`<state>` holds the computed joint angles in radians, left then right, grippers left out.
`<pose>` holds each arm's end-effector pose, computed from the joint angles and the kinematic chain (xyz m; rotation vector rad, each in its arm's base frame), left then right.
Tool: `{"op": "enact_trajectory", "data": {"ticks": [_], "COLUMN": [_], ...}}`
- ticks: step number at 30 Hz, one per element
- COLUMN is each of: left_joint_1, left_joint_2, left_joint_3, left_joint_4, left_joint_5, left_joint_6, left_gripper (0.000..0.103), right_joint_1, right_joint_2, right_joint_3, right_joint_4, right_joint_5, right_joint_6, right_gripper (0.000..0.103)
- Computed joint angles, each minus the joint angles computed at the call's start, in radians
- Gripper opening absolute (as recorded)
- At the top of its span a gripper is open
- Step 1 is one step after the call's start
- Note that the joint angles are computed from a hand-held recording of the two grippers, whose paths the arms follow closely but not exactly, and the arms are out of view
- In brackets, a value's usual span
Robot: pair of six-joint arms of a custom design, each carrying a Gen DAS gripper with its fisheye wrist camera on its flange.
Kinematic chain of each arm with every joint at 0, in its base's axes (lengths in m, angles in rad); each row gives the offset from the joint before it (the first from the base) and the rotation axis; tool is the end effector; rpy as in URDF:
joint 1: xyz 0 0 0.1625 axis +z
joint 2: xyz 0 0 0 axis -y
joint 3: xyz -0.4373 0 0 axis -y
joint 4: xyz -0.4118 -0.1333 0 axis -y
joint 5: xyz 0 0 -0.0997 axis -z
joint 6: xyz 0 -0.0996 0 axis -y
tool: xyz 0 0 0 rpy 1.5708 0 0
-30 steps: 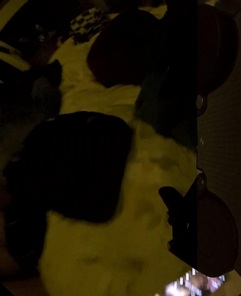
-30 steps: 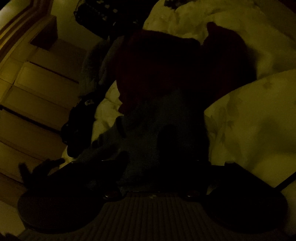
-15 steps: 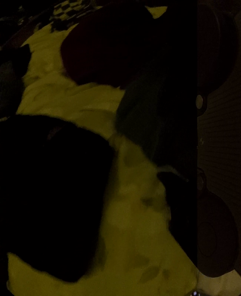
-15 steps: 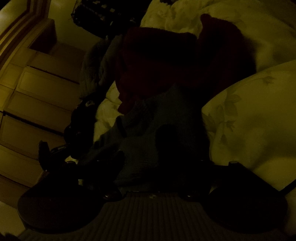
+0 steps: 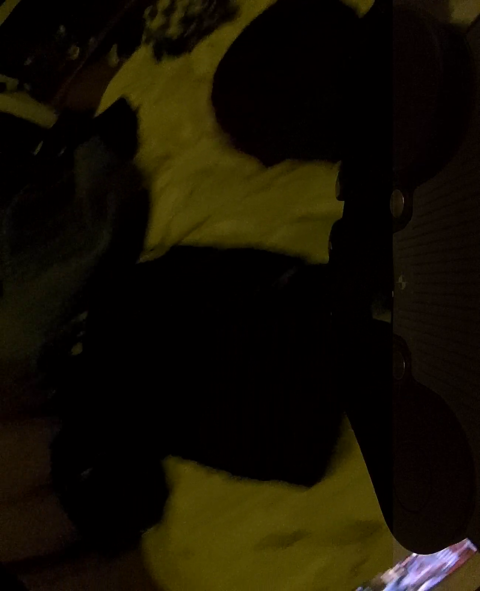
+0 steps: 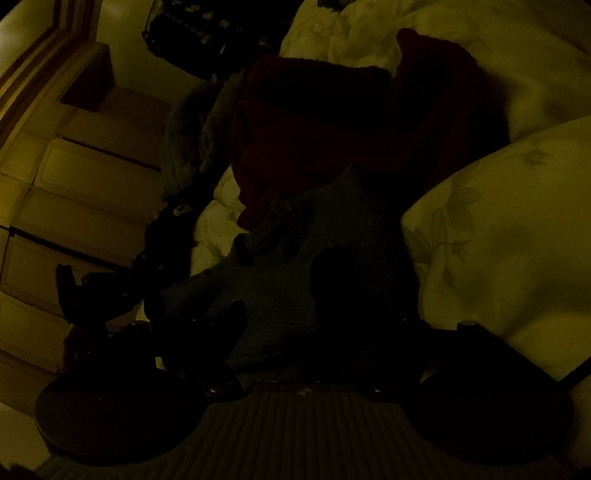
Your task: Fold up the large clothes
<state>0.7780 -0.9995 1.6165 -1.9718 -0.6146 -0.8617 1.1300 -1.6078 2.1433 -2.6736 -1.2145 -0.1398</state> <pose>-0.3176 -0.6143 0.2146 0.0489 2.2570 -0.6943 -0.0495 -0.4988 0.3642 0.2764 2.8094 -0.9327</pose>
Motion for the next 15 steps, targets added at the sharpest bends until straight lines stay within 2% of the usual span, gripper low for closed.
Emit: {"op": "enact_trajectory", "data": {"ticks": [3, 5, 6, 7, 8, 10, 12, 15], "left_joint_1": [0.032, 0.036, 0.038, 0.038, 0.039, 0.031, 0.011, -0.051], "left_joint_2": [0.048, 0.069, 0.072, 0.06, 0.05, 0.017, -0.024, -0.095], "left_joint_3": [-0.041, -0.04, -0.032, -0.018, -0.001, 0.041, 0.098, 0.189], "left_joint_4": [0.053, 0.072, 0.067, 0.051, 0.014, -0.09, -0.195, -0.269], "left_joint_5": [-0.018, 0.021, 0.04, 0.036, 0.024, -0.033, -0.085, -0.083], "left_joint_6": [-0.026, -0.052, -0.064, -0.067, -0.059, 0.005, 0.076, 0.178], "left_gripper": [0.043, 0.042, 0.047, 0.064, 0.076, 0.103, 0.103, 0.103], "right_joint_1": [-0.004, -0.007, -0.008, -0.009, -0.012, -0.02, -0.034, -0.053], "right_joint_2": [0.003, 0.007, 0.007, 0.008, 0.009, 0.005, -0.01, -0.028], "right_joint_3": [-0.001, -0.003, -0.004, -0.004, -0.005, 0.004, 0.034, 0.074], "right_joint_4": [-0.005, -0.004, -0.003, -0.004, -0.004, -0.03, -0.125, -0.279], "right_joint_5": [0.006, 0.009, 0.01, 0.011, 0.014, 0.03, 0.07, 0.149], "right_joint_6": [0.001, 0.0, 0.0, 0.001, 0.002, 0.012, 0.012, -0.007], "right_gripper": [0.072, 0.072, 0.072, 0.072, 0.072, 0.072, 0.073, 0.073]}}
